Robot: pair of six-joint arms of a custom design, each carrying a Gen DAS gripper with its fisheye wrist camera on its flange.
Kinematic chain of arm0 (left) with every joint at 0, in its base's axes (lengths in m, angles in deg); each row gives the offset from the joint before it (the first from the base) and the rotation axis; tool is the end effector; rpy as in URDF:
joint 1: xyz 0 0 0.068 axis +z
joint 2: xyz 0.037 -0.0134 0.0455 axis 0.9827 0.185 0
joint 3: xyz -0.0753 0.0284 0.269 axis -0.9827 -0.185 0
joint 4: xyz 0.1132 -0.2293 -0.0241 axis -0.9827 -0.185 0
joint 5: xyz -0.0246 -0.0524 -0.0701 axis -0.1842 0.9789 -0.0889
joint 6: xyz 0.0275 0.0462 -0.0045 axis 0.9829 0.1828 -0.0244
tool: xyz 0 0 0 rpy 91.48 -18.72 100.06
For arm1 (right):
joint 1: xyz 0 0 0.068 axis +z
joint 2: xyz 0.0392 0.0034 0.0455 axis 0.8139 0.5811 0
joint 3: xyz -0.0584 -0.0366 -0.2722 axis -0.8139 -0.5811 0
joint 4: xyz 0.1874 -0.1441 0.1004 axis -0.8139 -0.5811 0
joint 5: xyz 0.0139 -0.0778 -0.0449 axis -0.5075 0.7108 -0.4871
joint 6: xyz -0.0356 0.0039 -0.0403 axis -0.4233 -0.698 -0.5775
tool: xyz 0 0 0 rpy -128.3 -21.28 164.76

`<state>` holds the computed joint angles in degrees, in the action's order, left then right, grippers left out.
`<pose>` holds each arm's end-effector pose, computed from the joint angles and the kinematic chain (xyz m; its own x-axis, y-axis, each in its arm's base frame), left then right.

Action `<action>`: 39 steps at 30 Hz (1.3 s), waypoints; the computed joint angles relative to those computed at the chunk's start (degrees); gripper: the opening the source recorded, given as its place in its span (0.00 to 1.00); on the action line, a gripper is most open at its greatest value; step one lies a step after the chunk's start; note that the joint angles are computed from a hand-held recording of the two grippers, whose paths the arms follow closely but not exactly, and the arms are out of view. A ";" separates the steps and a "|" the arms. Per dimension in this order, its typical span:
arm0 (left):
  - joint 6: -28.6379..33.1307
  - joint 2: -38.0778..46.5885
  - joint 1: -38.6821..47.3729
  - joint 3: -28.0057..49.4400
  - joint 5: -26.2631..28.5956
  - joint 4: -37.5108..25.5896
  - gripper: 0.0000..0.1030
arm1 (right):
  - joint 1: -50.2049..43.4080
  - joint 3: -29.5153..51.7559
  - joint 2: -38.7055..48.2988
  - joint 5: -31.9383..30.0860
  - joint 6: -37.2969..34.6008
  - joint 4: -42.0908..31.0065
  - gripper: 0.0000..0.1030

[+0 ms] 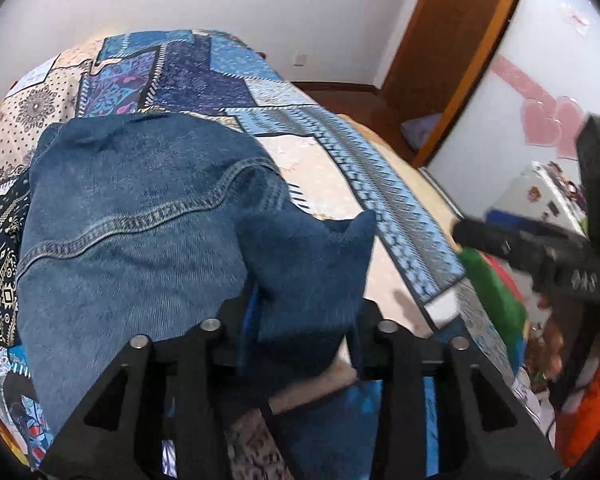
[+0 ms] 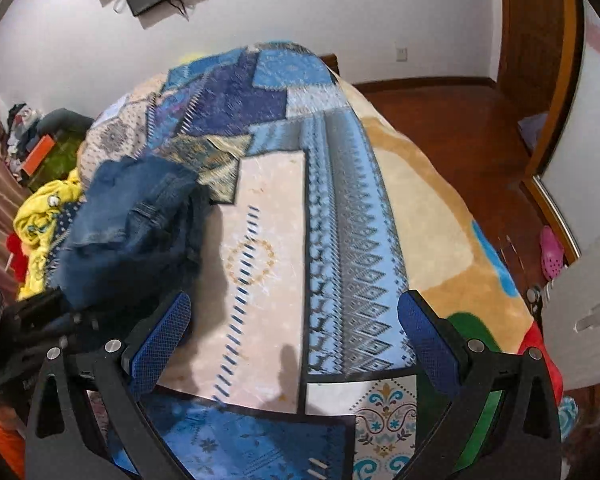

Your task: Fold large clothes

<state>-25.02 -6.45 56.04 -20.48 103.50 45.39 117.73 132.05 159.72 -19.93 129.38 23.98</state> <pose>0.2221 -0.1055 0.2058 -0.7494 0.3009 -0.5898 0.5072 0.8335 -0.2192 0.1151 0.1903 0.2591 -0.7957 0.2070 -0.5693 0.0951 0.9708 0.2200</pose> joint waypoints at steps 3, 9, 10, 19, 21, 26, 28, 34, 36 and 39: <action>2.18 -5.13 2.17 -0.33 2.49 -5.07 0.51 | 1.94 3.69 1.42 2.34 -1.81 -0.10 1.00; 6.88 -15.32 11.52 -0.63 0.21 -9.80 0.73 | 2.78 11.50 8.09 3.22 -9.99 4.50 1.00; 7.68 -15.85 13.67 -0.74 -0.59 -9.48 0.79 | 2.60 12.26 9.24 2.83 -11.27 5.59 1.00; 13.90 -5.80 26.05 -3.24 -5.58 -4.25 0.85 | -1.98 13.70 20.67 -7.22 -16.25 13.47 1.00; 15.94 -5.18 29.03 -6.73 -2.44 -1.04 0.87 | -3.30 11.79 21.26 -8.57 -15.18 13.19 1.00; 16.73 -5.23 33.40 -9.74 3.12 0.59 0.92 | -5.95 0.34 15.30 -15.04 -13.88 19.39 1.00; 16.44 -6.15 33.21 -11.00 2.98 1.08 0.92 | -5.42 -2.18 13.85 -15.42 -13.31 20.09 1.00; 16.76 -9.63 33.47 -11.40 2.86 -1.97 0.92 | -3.14 -2.72 10.78 -10.29 -9.10 12.98 1.00; 18.01 -11.00 34.70 -10.73 3.66 -4.32 0.91 | -3.61 -1.95 9.99 -9.43 -7.73 8.88 1.00; 19.82 -12.23 35.87 -8.33 3.03 -7.71 0.91 | -3.61 -1.97 6.48 -8.40 -8.39 6.79 1.00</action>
<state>-5.20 -18.67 91.91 -28.82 106.53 37.68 114.12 130.09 166.20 -28.32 120.99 30.78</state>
